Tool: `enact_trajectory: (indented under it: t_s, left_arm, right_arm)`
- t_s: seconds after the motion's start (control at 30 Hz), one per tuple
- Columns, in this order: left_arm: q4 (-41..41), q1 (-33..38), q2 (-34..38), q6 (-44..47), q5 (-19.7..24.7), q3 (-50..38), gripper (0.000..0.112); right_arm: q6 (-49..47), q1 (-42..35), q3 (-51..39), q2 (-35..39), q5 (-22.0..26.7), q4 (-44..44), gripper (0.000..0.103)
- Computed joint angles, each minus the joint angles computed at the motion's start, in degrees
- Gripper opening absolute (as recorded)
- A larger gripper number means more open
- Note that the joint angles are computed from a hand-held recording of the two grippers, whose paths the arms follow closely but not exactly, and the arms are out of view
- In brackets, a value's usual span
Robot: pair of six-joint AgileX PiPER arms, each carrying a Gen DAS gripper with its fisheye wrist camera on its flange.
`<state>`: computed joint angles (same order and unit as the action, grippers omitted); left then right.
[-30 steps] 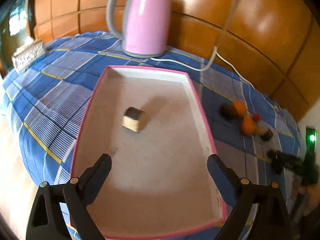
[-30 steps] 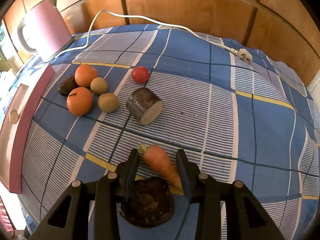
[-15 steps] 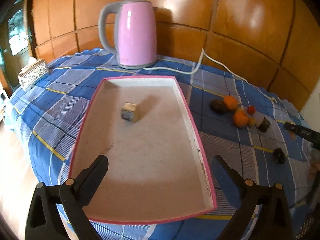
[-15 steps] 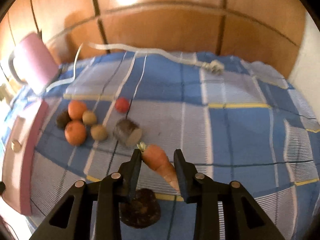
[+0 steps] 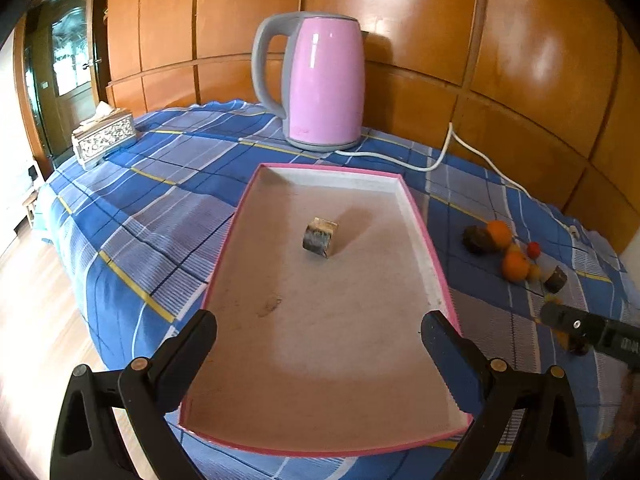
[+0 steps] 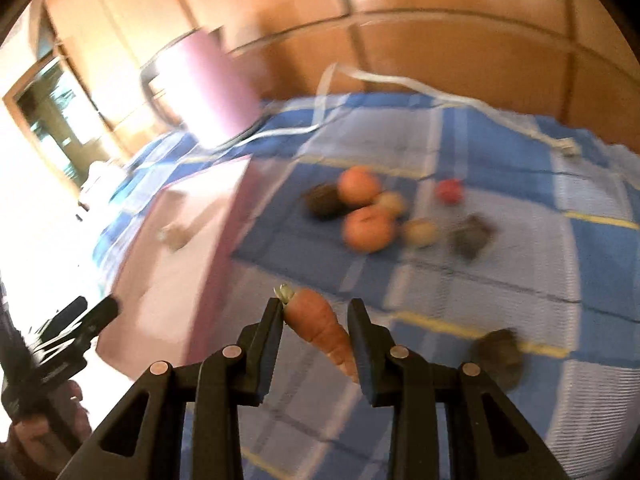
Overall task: Organize fruits
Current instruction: 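Carry the carrot into the tray and open right gripper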
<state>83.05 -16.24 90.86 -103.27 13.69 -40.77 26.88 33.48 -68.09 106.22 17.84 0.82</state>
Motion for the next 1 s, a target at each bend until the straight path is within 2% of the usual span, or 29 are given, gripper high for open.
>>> enact_trajectory:
  t_s: [0.13, 0.27, 0.5, 0.67, 0.73, 0.87, 1.0]
  left_arm:
    - [-0.49, 1.27, -0.09, -0.13, -0.83, 0.26, 0.103]
    - [-1.87, 2.5, 0.17, 0.54, -1.09, 0.2, 0.103]
    - [-1.21, 4.05, -0.03, -0.39, -2.32, 0.71, 0.103]
    - [-1.86, 4.71, 0.08, 0.33, -2.78, 0.74, 0.103]
    - [-1.82, 4.95, 0.18, 0.26, -3.08, 0.76, 0.103]
    - [-3.08, 5.07, 0.43, 1.55, -3.54, 0.58, 0.103]
    - [-2.82, 5.27, 0.43, 1.56, -4.4, 0.64, 0.103]
  right_arm:
    - [-12.96, 1.65, -3.75, 3.06, 1.14, 14.61, 0.033]
    - [-19.55, 2.79, -8.79, 6.0, 3.75, 22.46, 0.033]
    - [-19.76, 3.62, -18.6, 10.85, 7.29, 26.26, 0.034]
    - [-14.97, 4.31, -26.3, 14.67, 9.96, 23.65, 0.035]
    - [-13.97, 4.5, -27.12, 15.25, 9.82, 23.56, 0.035]
    - [-13.48, 4.42, -26.25, 15.07, 8.82, 23.77, 0.047]
    - [-14.85, 3.79, -21.55, 12.79, 6.2, 25.91, 0.048]
